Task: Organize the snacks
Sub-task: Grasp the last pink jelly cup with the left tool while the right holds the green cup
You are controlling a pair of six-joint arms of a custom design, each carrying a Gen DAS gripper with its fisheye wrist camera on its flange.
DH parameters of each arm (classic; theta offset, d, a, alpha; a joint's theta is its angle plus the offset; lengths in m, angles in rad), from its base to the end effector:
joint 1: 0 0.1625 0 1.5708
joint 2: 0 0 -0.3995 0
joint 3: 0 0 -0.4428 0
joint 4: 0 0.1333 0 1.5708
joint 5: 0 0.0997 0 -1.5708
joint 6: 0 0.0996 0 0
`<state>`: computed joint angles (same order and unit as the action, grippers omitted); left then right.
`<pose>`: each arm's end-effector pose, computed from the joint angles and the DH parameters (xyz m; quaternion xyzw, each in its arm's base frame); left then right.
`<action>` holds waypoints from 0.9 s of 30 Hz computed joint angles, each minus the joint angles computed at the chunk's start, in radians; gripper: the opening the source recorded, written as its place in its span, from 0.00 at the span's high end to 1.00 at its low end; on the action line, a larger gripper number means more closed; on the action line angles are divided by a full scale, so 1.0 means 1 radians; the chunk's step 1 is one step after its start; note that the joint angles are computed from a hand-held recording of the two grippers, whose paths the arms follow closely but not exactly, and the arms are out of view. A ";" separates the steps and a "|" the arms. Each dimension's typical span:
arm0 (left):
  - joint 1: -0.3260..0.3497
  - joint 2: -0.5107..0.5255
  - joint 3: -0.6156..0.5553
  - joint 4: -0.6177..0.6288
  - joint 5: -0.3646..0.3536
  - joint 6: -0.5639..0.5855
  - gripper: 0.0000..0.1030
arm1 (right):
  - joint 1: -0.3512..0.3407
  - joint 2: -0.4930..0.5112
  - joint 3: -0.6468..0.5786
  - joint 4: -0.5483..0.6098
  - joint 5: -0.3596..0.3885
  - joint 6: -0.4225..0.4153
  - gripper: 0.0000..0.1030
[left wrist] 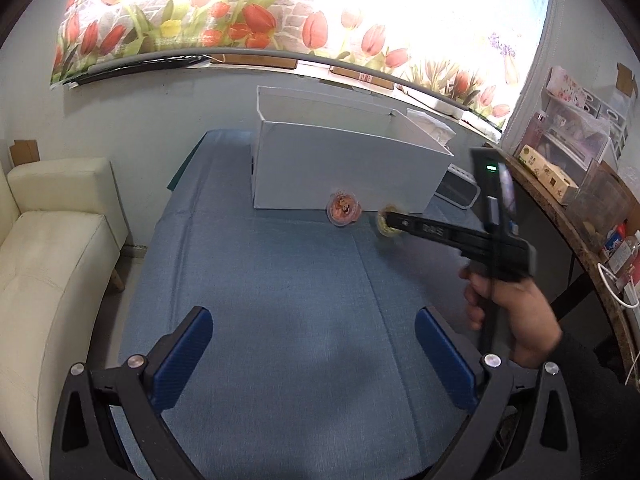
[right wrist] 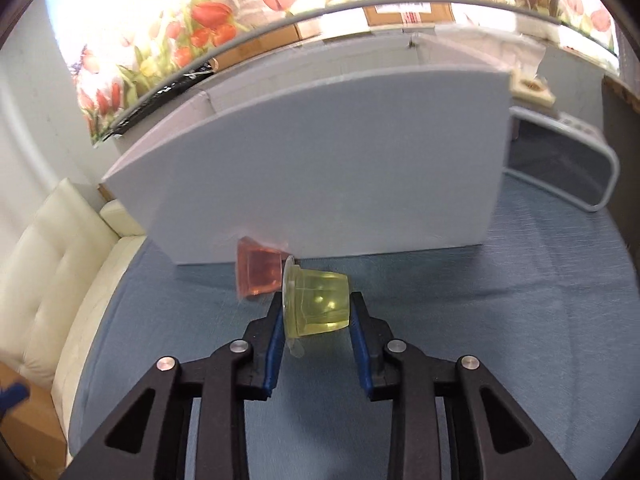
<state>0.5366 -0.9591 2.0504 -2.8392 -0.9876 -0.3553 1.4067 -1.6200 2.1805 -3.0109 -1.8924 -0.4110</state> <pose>-0.3735 -0.4411 0.0324 0.2937 0.9081 -0.2484 0.1658 0.0201 -0.5018 0.3427 0.0423 -0.8948 0.3619 0.2581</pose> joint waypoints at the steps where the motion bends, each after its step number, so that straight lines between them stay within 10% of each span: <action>1: 0.008 0.027 -0.026 -0.003 -0.002 0.016 0.00 | 0.000 -0.020 0.012 0.009 0.000 -0.006 0.69; 9: 0.076 0.275 -0.311 0.047 -0.032 0.080 0.00 | -0.010 -0.262 0.138 0.104 -0.001 -0.048 0.69; 23: 0.108 0.611 -0.710 0.240 0.166 0.061 0.01 | -0.150 -0.605 0.295 0.244 0.121 -0.070 0.69; 27: 0.116 0.641 -0.755 0.281 0.183 0.046 0.25 | -0.172 -0.628 0.302 0.255 0.157 -0.070 0.69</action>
